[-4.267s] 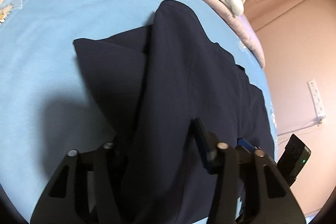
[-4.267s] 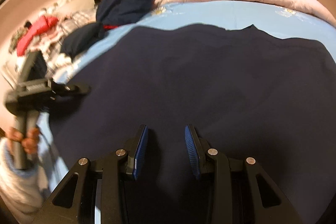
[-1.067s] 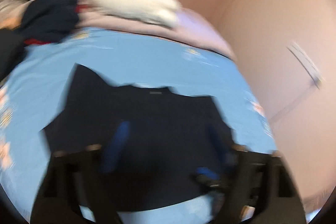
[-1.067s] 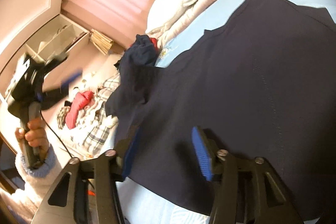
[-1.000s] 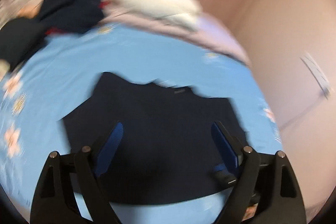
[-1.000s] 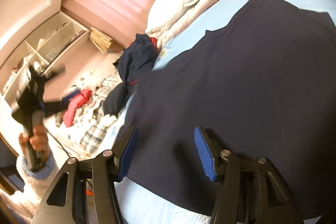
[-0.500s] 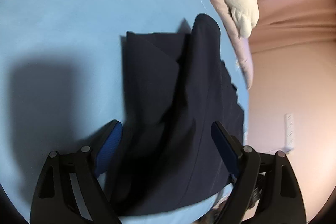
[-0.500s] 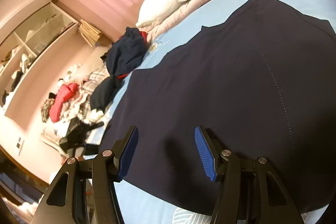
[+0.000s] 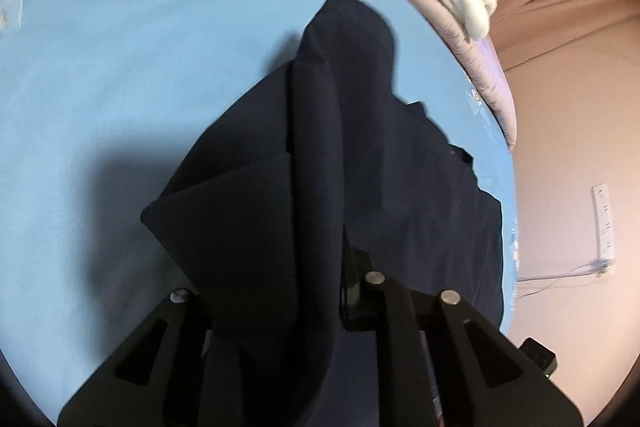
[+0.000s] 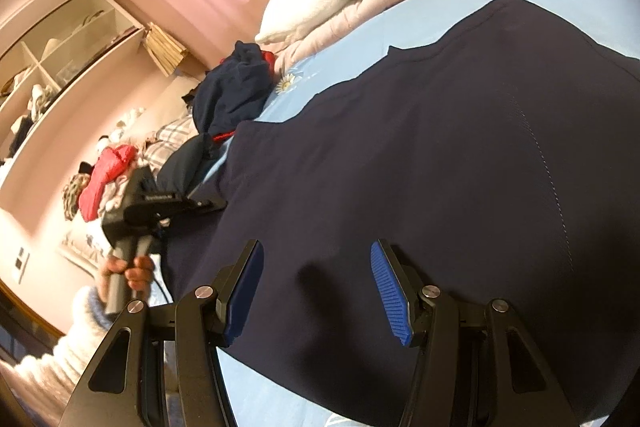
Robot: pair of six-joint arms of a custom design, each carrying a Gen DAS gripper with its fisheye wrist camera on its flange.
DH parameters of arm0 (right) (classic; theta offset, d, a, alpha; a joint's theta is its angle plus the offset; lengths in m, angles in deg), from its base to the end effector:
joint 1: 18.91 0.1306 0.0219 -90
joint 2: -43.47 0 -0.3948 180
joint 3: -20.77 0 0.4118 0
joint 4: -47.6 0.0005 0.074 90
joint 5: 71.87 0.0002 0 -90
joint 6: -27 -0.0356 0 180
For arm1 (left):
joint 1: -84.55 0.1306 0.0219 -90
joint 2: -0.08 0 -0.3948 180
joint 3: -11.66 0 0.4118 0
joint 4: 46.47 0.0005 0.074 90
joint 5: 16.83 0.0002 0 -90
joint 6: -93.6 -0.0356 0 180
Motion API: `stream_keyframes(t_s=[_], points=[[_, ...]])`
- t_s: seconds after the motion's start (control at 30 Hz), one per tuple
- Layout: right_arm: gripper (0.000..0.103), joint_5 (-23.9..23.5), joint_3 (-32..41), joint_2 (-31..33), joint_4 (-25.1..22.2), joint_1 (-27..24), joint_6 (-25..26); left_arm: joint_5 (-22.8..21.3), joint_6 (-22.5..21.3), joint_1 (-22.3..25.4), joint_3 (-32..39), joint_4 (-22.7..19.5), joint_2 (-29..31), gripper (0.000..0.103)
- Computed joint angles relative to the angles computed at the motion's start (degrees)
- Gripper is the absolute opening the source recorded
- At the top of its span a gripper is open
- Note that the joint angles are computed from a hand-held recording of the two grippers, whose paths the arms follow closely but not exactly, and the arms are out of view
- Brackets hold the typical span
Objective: Fold large clothes
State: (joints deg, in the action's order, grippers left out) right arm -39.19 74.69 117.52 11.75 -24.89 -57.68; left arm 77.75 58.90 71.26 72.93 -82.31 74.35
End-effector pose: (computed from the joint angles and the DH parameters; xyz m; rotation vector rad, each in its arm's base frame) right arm 0.3532 -0.0074 0.2911 -0.3595 2.2288 1.1441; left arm 0.3769 -0.0925 0.3354 -0.8687 2.3680 -0.6169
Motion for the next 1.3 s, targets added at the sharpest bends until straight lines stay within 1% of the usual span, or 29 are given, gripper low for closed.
stream_keyframes(t_s=[0.1, 0.23, 0.3, 0.33, 0.37, 0.4, 0.5, 0.57, 0.6, 0.67, 0.7, 0.77, 0.8, 0.87, 0.9, 0.93, 1.0, 1.03, 1.07, 1.13, 1.2, 1.23, 1.27, 1.3], points=[[0.056, -1.96, 0.08, 0.32, -0.36, -0.98, 0.43, -5.80, -1.05, -4.07, 4.26, -3.83, 0.75, 0.010], [0.056, -4.87, -0.56, 0.26, 0.90, -3.12, -0.34, -11.26, -2.61, -8.68, 10.73, -7.93, 3.02, 0.010], [0.056, -6.48, -0.99, 0.27, 2.36, -4.39, -1.53, -13.27, -3.94, -10.19, 14.43, -9.54, 5.75, 0.011], [0.056, -7.22, -1.17, 0.33, 3.15, -5.14, -2.31, -14.90, -4.66, -11.76, 17.61, -11.77, 7.93, 0.011], [0.056, -8.19, -1.33, 0.51, 4.00, -6.00, -3.05, -15.69, -5.33, -12.25, 19.46, -12.44, 9.62, 0.011], [0.056, -8.86, -1.43, 0.65, 4.64, -6.63, -3.71, -17.17, -5.48, -13.60, 22.39, -14.39, 12.01, 0.011], [0.056, -11.30, -1.77, 1.38, 7.20, -8.96, -6.21, -19.40, -6.09, -16.23, 29.12, -17.93, 18.10, 0.011], [0.056, -12.63, -1.87, 1.85, 8.26, -9.97, -7.52, -19.64, -6.40, -17.58, 32.69, -19.63, 21.42, 0.011], [0.056, -13.09, -2.04, 1.94, 9.21, -10.26, -8.49, -20.04, -6.58, -18.49, 35.39, -20.90, 24.02, 0.011], [0.056, -14.04, -2.11, 2.23, 10.00, -11.23, -9.37, -19.49, -7.37, -19.24, 40.27, -23.17, 28.72, 0.011], [0.056, -14.61, -2.16, 2.45, 10.45, -11.76, -9.99, -19.33, -7.50, -19.76, 42.82, -24.96, 31.37, 0.011], [0.056, -15.66, -2.22, 2.76, 11.38, -12.71, -11.36, -18.87, -7.20, -20.27, 46.37, -27.24, 35.04, 0.013], [0.056, -16.05, -2.29, 3.00, 12.12, -13.21, -12.30, -17.58, -7.64, -20.35, 48.31, -28.63, 37.02, 0.015], [0.057, -17.03, -2.30, 3.53, 12.43, -13.99, -13.15, -15.49, -8.45, -20.76, 51.21, -30.54, 39.27, 0.025], [0.058, -17.84, -2.35, 3.87, 12.84, -14.34, -13.82, -14.34, -9.12, -21.02, 52.74, -31.23, 40.22, 0.034], [0.058, -18.58, -2.39, 4.16, 13.11, -14.53, -14.47, -12.80, -10.11, -21.27, 53.68, -30.85, 40.66, 0.039], [0.059, -19.17, -2.68, 4.23, 14.36, -14.51, -16.15, -11.23, -12.13, -21.72, 55.13, -30.42, 40.99, 0.046], [0.059, -19.25, -2.88, 4.07, 14.99, -14.40, -16.86, -10.70, -13.54, -22.12, 55.56, -29.46, 40.61, 0.048], [0.060, -19.29, -2.86, 4.06, 14.64, -14.40, -16.50, -10.09, -14.29, -22.28, 55.70, -28.98, 40.28, 0.049], [0.061, -19.28, -2.79, 3.94, 13.61, -14.42, -15.70, -7.14, -15.71, -22.10, 53.80, -26.06, 37.45, 0.051], [0.063, -20.01, -3.15, 3.91, 15.05, -14.59, -17.55, -7.06, -15.89, -22.01, 50.86, -23.33, 34.09, 0.053], [0.063, -20.61, -3.19, 4.06, 15.47, -14.83, -18.31, -6.90, -16.15, -21.63, 48.73, -21.86, 31.93, 0.058], [0.064, -21.31, -3.30, 4.28, 16.43, -15.01, -19.69, -7.38, -15.91, -21.61, 47.69, -20.92, 30.85, 0.060], [0.064, -21.94, -3.25, 4.62, 17.29, -15.23, -21.05, -9.08, -15.60, -21.17, 44.70, -19.47, 28.17, 0.062]])
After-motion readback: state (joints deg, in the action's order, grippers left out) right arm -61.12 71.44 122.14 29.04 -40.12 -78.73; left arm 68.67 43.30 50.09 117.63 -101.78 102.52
